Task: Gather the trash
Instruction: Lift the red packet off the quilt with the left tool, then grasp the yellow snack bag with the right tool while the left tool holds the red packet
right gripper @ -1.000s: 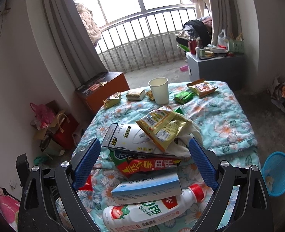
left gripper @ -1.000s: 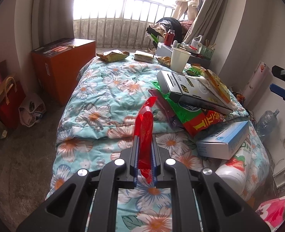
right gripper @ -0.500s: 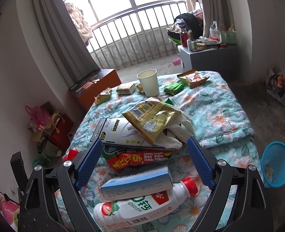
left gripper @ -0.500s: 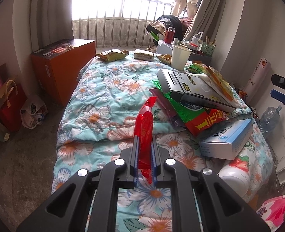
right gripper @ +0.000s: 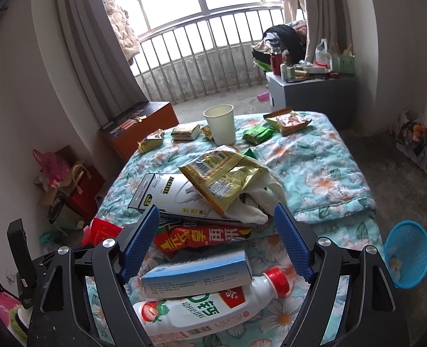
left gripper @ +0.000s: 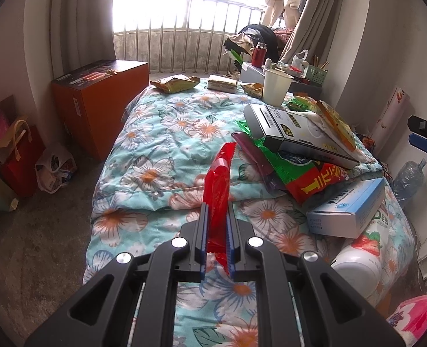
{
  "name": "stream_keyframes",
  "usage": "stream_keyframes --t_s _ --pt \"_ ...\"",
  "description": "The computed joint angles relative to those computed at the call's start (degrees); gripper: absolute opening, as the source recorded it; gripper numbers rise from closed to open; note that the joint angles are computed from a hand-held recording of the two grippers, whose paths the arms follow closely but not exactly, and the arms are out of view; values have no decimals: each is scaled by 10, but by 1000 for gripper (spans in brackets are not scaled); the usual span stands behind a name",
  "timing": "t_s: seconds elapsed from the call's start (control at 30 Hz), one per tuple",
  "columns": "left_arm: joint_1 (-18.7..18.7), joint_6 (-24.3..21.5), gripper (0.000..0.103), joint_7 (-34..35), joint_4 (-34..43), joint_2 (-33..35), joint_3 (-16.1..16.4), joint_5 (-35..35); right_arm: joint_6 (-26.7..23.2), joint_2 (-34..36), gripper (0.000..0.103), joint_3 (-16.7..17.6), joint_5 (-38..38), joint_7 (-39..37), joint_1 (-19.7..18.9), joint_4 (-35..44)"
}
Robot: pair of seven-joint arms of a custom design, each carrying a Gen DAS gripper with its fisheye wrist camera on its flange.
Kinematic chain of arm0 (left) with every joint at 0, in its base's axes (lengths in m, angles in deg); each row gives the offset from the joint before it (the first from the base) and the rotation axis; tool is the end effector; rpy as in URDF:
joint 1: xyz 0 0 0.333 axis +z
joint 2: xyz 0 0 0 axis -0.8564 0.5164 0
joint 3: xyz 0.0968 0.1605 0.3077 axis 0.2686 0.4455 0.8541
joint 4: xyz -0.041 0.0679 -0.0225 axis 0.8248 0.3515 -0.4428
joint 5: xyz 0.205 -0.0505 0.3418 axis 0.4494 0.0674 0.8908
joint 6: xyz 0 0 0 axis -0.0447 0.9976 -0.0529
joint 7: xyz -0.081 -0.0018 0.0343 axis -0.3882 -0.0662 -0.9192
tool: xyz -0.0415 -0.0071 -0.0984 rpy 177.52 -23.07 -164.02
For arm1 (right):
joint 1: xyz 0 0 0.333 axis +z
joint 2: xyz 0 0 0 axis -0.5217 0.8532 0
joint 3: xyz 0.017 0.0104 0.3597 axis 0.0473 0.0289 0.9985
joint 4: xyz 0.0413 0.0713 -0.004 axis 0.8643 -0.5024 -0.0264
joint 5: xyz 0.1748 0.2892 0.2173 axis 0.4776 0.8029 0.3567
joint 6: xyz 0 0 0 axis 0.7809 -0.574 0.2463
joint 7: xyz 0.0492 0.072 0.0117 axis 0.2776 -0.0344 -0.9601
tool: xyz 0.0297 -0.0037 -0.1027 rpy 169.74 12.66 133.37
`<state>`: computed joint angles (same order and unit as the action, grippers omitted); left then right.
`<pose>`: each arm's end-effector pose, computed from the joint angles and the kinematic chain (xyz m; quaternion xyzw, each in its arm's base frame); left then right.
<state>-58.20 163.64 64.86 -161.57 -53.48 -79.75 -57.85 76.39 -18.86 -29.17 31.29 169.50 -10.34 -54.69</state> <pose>0.4342 -0.1976 0.5749 -0.6874 0.6161 -0.3082 0.2300 0.4913 0.1736 0.6693 -0.7023 0.5817 -0.1473 0.3830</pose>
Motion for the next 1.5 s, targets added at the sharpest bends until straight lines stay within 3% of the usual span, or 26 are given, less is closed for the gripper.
stream_keyframes --t_s 0.23,0.43,0.7,1.03,1.07,1.13,1.23,1.5 --pt "-22 24 10 35 -16 3 26 -43 -2 10 66 11 -46 -1 -11 9" --pt "-3 39 10 41 -15 11 17 -41 -33 51 53 10 -37 -45 -5 45" --pt "17 57 10 37 -15 15 13 -31 -67 122 53 33 -27 -126 -15 120" --pt "7 61 10 56 -15 31 28 -56 -98 194 53 59 -94 -123 -30 188" --pt "7 62 10 57 -16 32 28 -57 -99 198 51 59 -108 -112 -30 189" --pt "6 63 10 58 -16 33 29 -59 -104 203 38 60 -122 -94 -31 191" --pt "6 65 10 60 -17 34 30 -62 -107 199 22 63 -94 -84 -37 187" --pt "8 69 10 62 -19 32 30 -65 -63 163 13 61 -35 -64 -40 151"
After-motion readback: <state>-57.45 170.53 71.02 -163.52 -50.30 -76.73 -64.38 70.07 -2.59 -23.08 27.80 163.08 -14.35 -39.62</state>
